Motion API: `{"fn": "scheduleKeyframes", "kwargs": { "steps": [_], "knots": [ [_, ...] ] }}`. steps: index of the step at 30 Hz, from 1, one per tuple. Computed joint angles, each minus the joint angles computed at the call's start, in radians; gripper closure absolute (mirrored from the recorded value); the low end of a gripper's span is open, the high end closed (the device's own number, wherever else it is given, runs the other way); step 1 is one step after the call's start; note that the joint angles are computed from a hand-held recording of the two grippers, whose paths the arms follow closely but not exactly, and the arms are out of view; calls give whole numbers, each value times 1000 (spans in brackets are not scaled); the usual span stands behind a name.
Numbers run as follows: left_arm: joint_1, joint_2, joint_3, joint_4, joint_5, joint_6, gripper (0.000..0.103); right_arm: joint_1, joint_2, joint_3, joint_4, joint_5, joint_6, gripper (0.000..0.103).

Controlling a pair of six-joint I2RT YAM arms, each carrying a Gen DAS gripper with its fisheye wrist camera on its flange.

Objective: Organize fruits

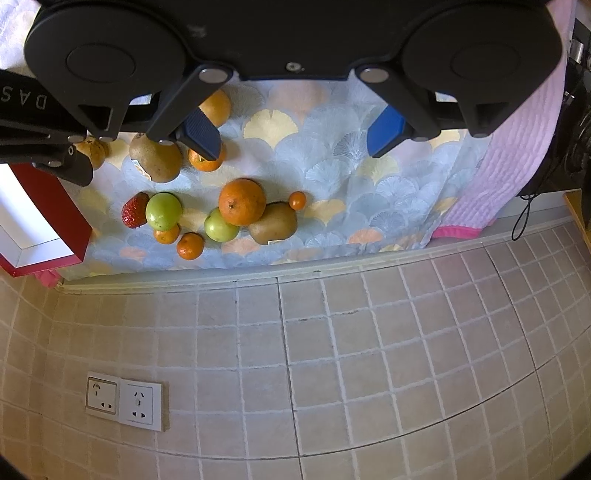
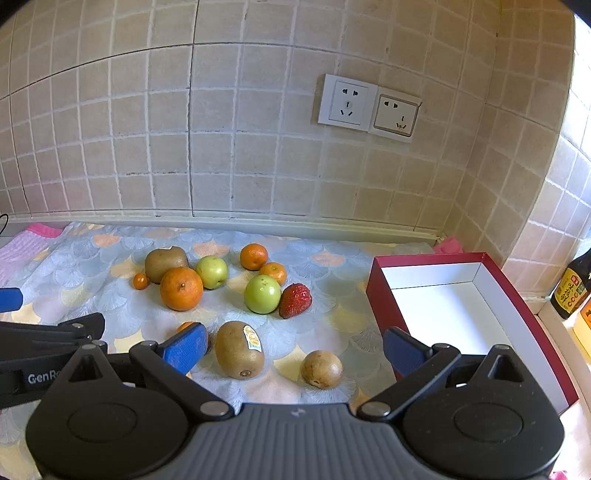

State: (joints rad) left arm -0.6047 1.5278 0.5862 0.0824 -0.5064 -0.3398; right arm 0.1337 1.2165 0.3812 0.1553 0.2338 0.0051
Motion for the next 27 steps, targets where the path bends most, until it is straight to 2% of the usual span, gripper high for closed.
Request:
{"fn": "scheduleKeyframes", "kwargs": {
  "steps": [13, 18, 27],
  "knots": [
    [4, 5, 15, -28, 20, -13, 2, 14, 3, 2, -2, 14, 9, 0],
    [-1, 13, -1, 23, 14, -10, 1, 7, -4, -2, -4, 9, 7, 0],
    [7, 13, 1, 21, 54, -34, 1, 3, 0, -2, -1, 6, 6, 0]
  ]
}}
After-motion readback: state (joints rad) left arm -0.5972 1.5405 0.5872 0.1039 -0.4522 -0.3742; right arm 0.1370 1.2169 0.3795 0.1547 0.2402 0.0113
